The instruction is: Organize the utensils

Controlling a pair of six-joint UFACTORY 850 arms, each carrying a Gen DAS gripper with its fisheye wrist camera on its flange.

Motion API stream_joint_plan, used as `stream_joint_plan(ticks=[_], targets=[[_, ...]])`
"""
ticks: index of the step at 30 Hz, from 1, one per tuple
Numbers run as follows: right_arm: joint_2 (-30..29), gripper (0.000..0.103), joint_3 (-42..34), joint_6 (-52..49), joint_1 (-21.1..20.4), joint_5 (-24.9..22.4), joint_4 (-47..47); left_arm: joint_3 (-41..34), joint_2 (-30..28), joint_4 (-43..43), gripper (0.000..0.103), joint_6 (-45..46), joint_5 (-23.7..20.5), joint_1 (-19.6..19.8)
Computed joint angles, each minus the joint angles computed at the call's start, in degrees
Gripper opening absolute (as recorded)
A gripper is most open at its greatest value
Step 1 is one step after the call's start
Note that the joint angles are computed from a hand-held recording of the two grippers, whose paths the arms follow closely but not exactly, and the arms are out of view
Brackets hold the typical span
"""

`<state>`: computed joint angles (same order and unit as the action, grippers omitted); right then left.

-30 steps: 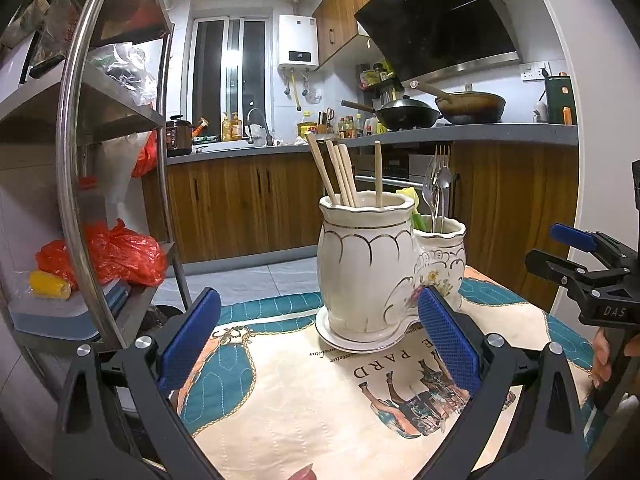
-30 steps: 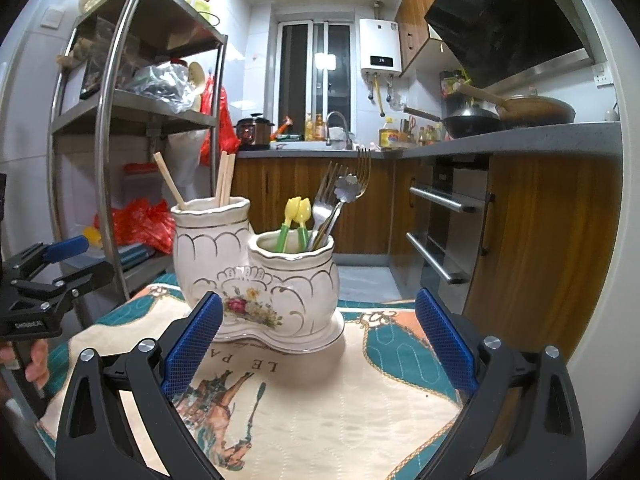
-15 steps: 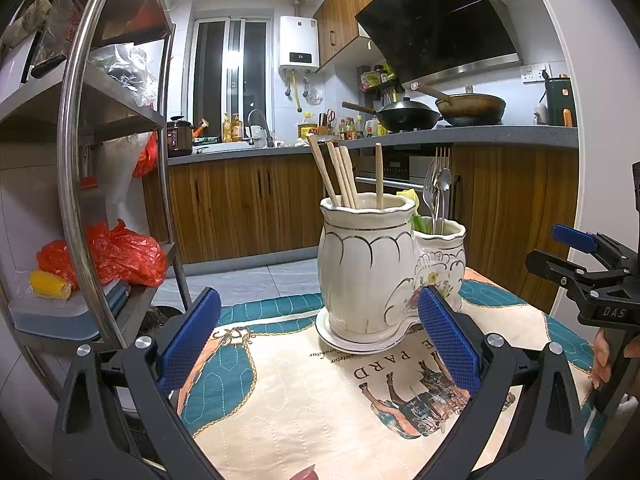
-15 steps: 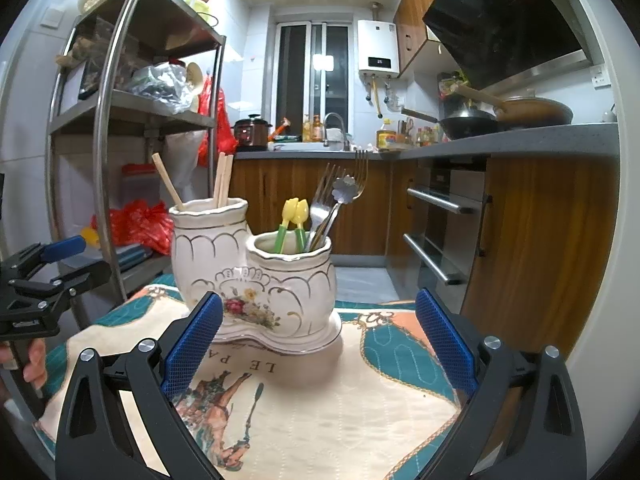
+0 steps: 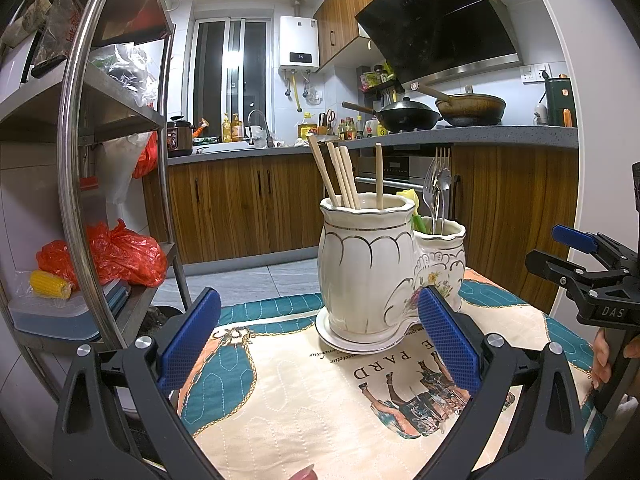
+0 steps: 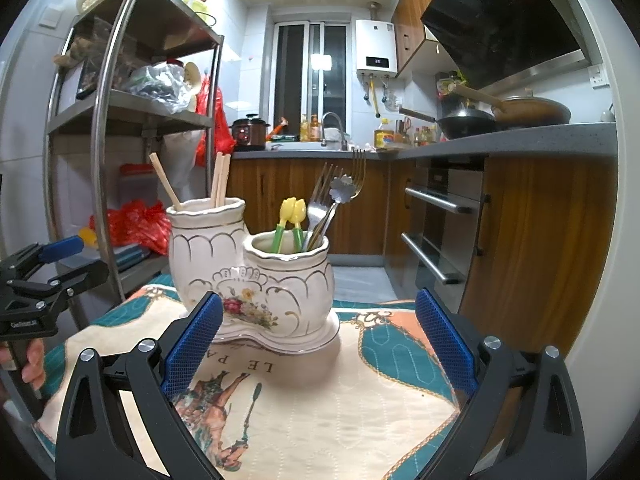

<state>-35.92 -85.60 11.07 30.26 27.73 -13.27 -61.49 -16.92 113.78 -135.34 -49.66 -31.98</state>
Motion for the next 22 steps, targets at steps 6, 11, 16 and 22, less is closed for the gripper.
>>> stream_joint_plan(ticks=[6,11,16,22], targets=[[0.04,0.096,0.02,0.13,-0.06,0.0,-0.18,0.03,0.01,0.1,0.097,-0.08,-0.01,0.02],[0.15,0.096,0.18,-0.08,-0.12,0.07,0.08,-0.02,-0.03,-0.05,0.097,0.01,-0.03,-0.03],[0.09,0.096,0.06,0.11,-0.15,-0.07,-0.16,-0.06,-0.08,-0.14,0.097,0.06,-0.03,-0.03],[-0.03,0.098,-0.34,-2.22,-0.15,-1.5,3.06,-0.13,-0.04,-0.38,0.097,0.35,-0.11,-0.11]])
